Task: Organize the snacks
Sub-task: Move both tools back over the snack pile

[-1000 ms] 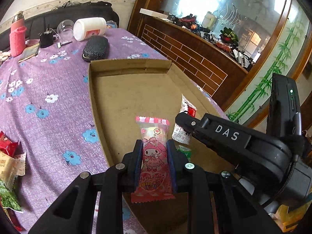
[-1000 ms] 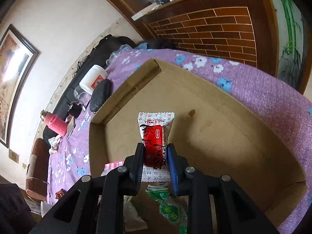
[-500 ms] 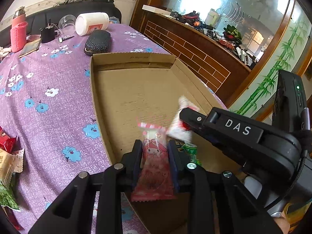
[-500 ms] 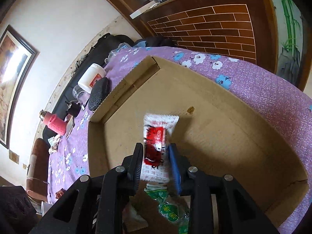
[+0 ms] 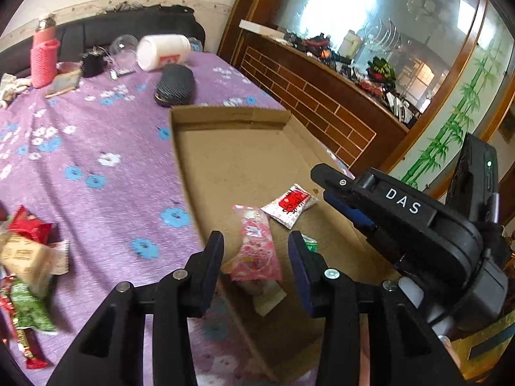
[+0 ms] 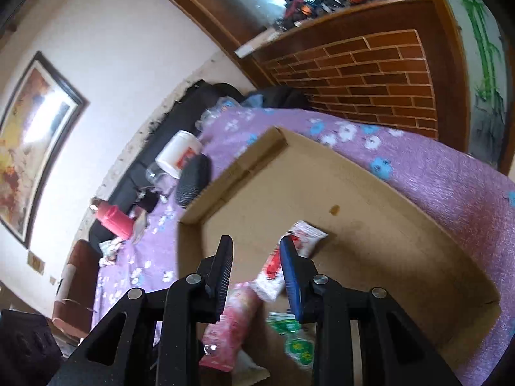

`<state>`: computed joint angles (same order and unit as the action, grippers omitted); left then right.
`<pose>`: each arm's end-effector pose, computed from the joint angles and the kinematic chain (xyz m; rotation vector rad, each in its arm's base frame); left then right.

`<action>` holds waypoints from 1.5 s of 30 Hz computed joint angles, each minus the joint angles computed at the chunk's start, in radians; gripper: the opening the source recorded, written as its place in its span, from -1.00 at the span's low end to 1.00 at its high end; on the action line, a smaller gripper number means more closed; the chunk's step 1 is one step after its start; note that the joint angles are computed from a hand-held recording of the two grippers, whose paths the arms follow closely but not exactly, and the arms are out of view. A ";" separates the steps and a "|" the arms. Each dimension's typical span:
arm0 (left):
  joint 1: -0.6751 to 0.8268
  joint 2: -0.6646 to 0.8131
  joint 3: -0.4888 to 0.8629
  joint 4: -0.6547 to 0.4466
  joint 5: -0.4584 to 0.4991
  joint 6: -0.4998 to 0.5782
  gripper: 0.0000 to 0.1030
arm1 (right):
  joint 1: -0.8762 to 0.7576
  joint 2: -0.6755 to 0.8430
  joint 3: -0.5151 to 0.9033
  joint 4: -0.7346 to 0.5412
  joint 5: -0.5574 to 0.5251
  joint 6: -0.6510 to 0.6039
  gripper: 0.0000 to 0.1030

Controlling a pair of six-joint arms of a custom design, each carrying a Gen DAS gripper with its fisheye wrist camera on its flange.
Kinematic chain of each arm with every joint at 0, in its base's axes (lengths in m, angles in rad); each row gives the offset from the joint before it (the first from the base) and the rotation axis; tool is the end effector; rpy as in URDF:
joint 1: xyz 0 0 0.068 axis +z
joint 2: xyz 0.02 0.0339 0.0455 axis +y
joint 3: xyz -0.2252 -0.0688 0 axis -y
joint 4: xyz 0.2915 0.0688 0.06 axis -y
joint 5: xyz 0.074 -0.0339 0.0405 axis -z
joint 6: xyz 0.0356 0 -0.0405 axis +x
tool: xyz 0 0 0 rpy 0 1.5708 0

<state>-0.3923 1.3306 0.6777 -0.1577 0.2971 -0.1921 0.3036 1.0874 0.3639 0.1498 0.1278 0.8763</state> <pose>0.2814 -0.1277 0.1245 0.3864 2.3971 -0.6263 0.2546 0.0750 0.1056 0.6915 2.0785 0.5466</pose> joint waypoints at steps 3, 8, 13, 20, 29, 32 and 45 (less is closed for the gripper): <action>0.040 -0.077 -0.040 -0.025 0.022 0.005 -0.22 | 0.038 -0.002 0.007 0.018 0.017 -0.039 -0.35; 0.141 -0.245 -0.123 -0.110 0.063 0.050 -0.21 | 0.101 0.031 0.036 0.051 0.012 -0.126 -0.32; 0.304 -0.449 -0.212 -0.238 0.121 0.141 -0.21 | 0.175 0.074 0.063 0.081 0.014 -0.215 -0.30; 0.688 -0.635 -0.285 -0.421 0.255 0.371 -0.01 | 0.228 0.123 0.090 0.105 0.024 -0.283 -0.21; 1.022 -0.349 -0.210 -0.391 0.344 0.566 0.13 | 0.227 0.158 0.114 0.096 0.016 -0.286 -0.19; 1.031 -0.277 -0.200 -0.367 0.343 0.590 0.16 | 0.230 0.153 0.109 0.101 0.019 -0.292 -0.19; 0.900 -0.134 -0.200 -0.172 0.198 0.547 0.11 | 0.281 0.212 0.142 0.161 -0.134 -0.405 -0.09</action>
<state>0.5073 1.1963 0.4776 -0.3292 0.4947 0.3548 0.5844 1.2994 0.5057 0.3107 -0.0064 0.4716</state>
